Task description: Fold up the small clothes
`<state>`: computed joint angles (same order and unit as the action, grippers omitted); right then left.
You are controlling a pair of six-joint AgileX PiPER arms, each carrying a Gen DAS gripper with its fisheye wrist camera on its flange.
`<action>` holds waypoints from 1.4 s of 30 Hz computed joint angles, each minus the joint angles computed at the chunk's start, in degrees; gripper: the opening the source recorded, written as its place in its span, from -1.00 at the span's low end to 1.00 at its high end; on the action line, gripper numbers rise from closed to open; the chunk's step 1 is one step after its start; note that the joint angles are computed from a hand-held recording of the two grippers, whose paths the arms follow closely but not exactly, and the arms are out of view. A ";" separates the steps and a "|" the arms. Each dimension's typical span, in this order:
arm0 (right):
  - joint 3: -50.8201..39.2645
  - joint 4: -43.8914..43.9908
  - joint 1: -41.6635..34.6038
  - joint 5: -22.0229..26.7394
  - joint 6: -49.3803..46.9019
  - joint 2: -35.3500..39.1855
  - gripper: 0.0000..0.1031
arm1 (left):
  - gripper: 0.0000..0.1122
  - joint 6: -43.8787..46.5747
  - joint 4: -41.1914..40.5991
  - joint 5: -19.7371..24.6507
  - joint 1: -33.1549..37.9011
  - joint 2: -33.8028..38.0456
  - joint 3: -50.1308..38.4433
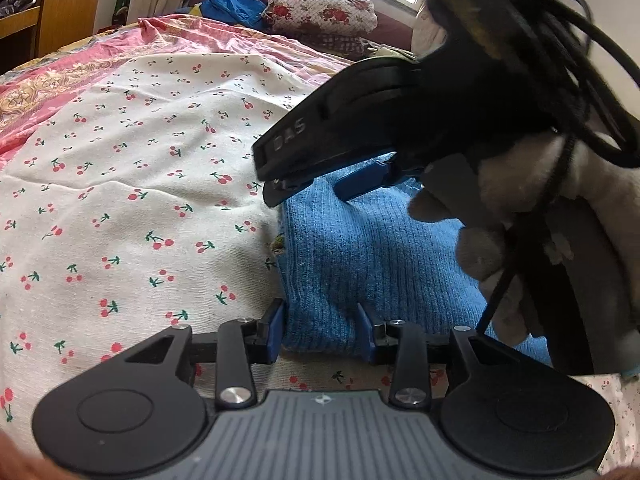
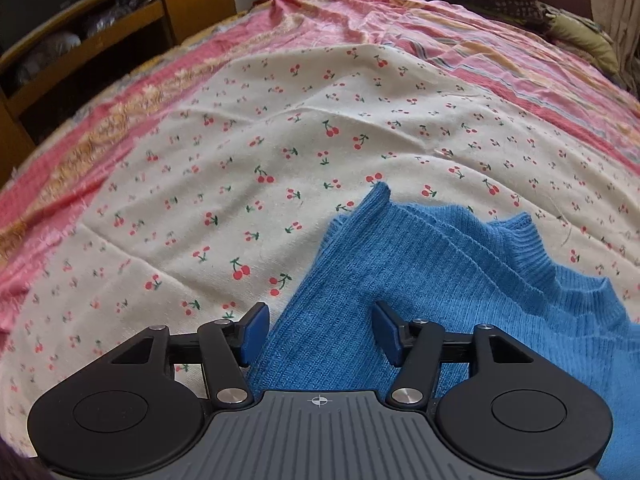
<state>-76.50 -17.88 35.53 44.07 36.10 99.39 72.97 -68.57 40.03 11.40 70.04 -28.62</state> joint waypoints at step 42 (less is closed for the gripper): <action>9.86 4.40 -4.75 -2.10 -5.91 -13.06 -0.77 | -0.29 5.22 -12.14 -12.85 -10.54 -3.87 4.59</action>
